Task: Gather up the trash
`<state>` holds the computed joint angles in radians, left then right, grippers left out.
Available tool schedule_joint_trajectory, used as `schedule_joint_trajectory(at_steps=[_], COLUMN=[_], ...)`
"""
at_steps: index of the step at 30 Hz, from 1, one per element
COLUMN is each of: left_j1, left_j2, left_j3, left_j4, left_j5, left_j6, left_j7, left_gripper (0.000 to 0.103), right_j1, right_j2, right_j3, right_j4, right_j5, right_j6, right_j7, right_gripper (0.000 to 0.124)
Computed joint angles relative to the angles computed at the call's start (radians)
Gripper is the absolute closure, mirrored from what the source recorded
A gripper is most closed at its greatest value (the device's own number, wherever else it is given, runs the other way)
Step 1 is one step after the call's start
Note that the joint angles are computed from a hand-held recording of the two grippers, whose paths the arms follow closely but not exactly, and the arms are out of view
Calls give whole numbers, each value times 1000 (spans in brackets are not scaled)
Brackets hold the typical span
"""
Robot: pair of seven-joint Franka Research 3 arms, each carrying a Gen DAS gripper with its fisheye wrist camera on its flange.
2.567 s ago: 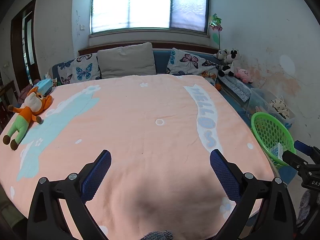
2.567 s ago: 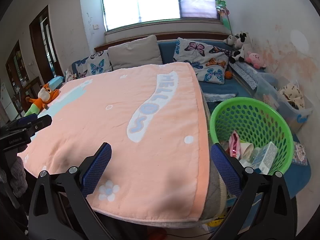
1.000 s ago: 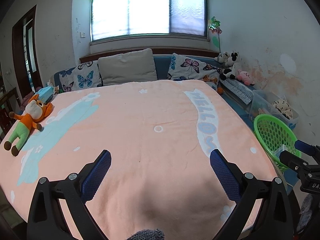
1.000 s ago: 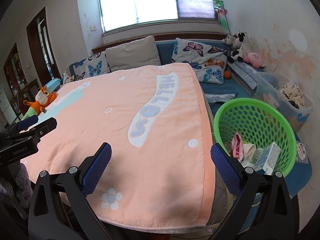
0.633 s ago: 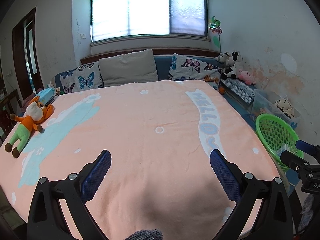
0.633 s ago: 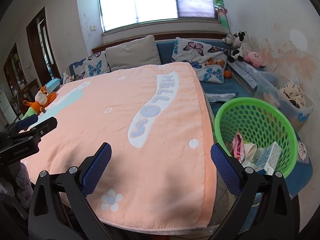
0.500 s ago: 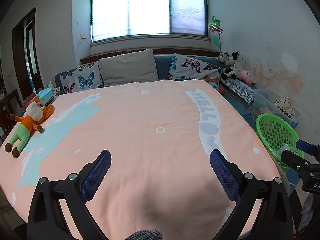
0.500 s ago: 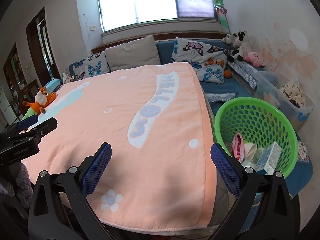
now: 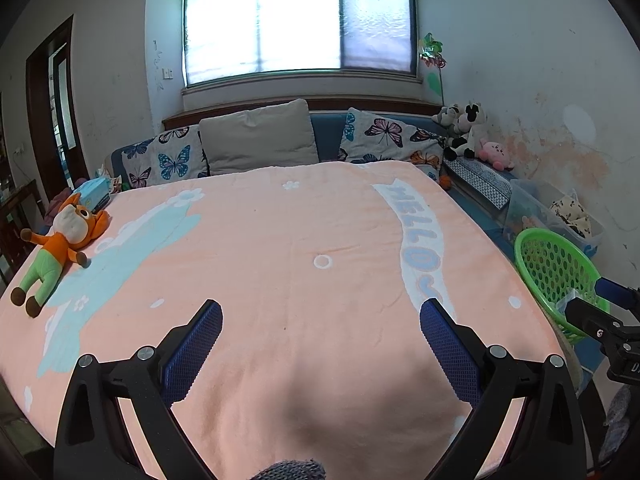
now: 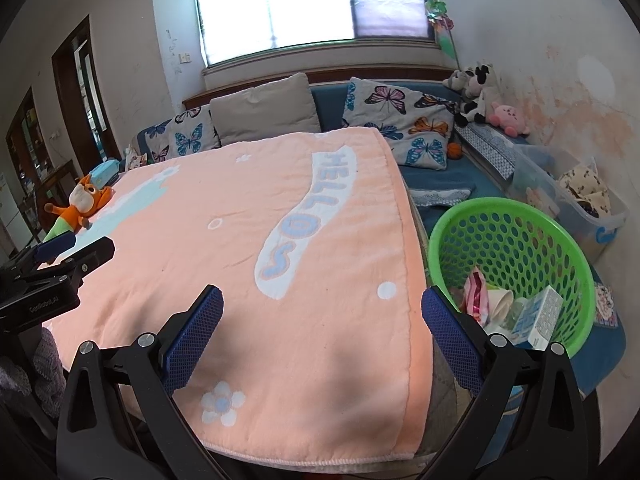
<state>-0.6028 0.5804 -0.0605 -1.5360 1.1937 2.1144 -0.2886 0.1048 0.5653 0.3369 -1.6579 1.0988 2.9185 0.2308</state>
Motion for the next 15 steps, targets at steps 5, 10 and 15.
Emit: schedule_joint_trajectory(at_steps=[5, 10, 15], left_j1=[1, 0, 0], left_j2=[0, 0, 1], left_j3=[1, 1, 3], left_j4=[-1, 0, 0], left_j5=[-2, -1, 4], left_j6=[1, 1, 4], left_j7=[0, 2, 3], left_gripper=[7, 7, 7], right_j1=[0, -1, 0], right_j2=[-1, 0, 0], right_j3=[1, 3, 4], right_j4=[-1, -1, -1], right_j5=[-3, -3, -3], right_j6=[1, 3, 1], right_j7=[5, 4, 7], right_gripper=[25, 25, 25])
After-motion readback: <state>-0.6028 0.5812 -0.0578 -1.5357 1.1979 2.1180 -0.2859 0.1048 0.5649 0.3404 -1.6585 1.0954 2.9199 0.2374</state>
